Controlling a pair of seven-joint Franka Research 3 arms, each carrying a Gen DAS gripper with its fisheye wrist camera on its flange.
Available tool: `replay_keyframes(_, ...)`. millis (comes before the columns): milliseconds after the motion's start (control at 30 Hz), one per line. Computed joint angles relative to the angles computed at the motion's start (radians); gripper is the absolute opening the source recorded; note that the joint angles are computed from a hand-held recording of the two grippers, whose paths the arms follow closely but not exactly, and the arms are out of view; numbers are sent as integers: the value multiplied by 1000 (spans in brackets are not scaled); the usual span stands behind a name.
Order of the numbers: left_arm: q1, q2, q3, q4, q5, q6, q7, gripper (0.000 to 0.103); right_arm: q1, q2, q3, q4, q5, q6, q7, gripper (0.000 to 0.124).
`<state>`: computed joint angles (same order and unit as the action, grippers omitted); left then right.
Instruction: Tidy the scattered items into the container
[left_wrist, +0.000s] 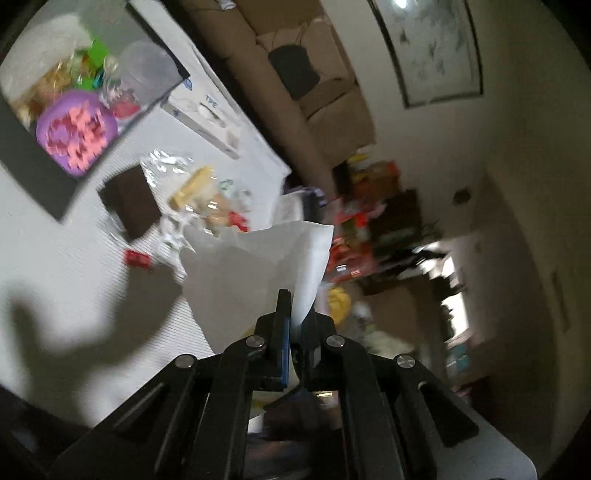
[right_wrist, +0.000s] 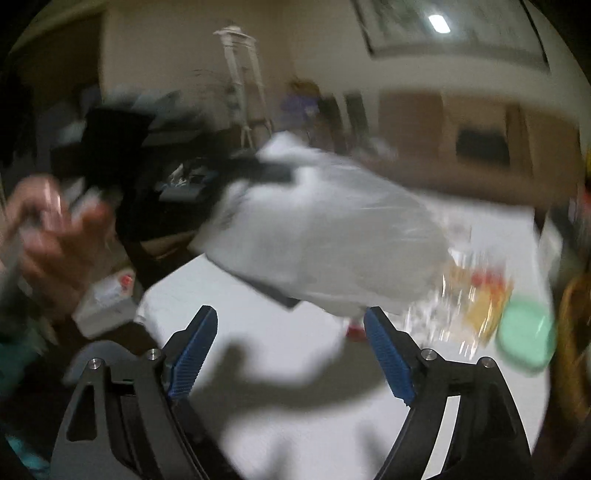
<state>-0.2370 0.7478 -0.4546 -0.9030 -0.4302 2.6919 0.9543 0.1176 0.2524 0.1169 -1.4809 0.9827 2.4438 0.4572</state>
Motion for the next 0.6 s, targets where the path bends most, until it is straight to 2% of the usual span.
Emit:
replay_keyframes(33, 10, -10, -24, -28, -34, 36, -5, 4, 14, -15, 10, -28, 9, 55, -36, 85)
replay_keyframes(67, 24, -21, -53, -61, -73, 72, -3, 4, 37, -25, 16, -56, 8, 145, -55, 85)
replay_keyframes(167, 46, -53, -91, -135, -137, 134, -11, 4, 80, -37, 60, -118, 112, 492, -219, 85)
replay_keyframes(233, 57, -52, -118, -148, -165, 148, -3, 4, 49, -38, 114, -106, 287, 577, -431, 85)
replay_keyframes(300, 49, -48, -112, -139, -164, 131, -20, 4, 51, -32, 122, -82, 382, 633, -583, 84)
replay_keyframes(400, 31, -41, -102, -128, -158, 124, -33, 4, 73, -19, 110, -57, 371, 680, -690, 84)
replay_keyframes(467, 29, -42, -105, -130, -161, 130, -34, 4, 96, -31, 71, -86, 232, 666, -594, 84)
replay_keyframes(533, 31, -29, -116, -121, -171, 138, -28, 4, 93, -73, 33, -142, 97, 573, -450, 84)
replay_keyframes(600, 28, -25, -115, -113, -167, 143, -27, 4, 61, -116, 35, -190, 129, 518, -470, 84)
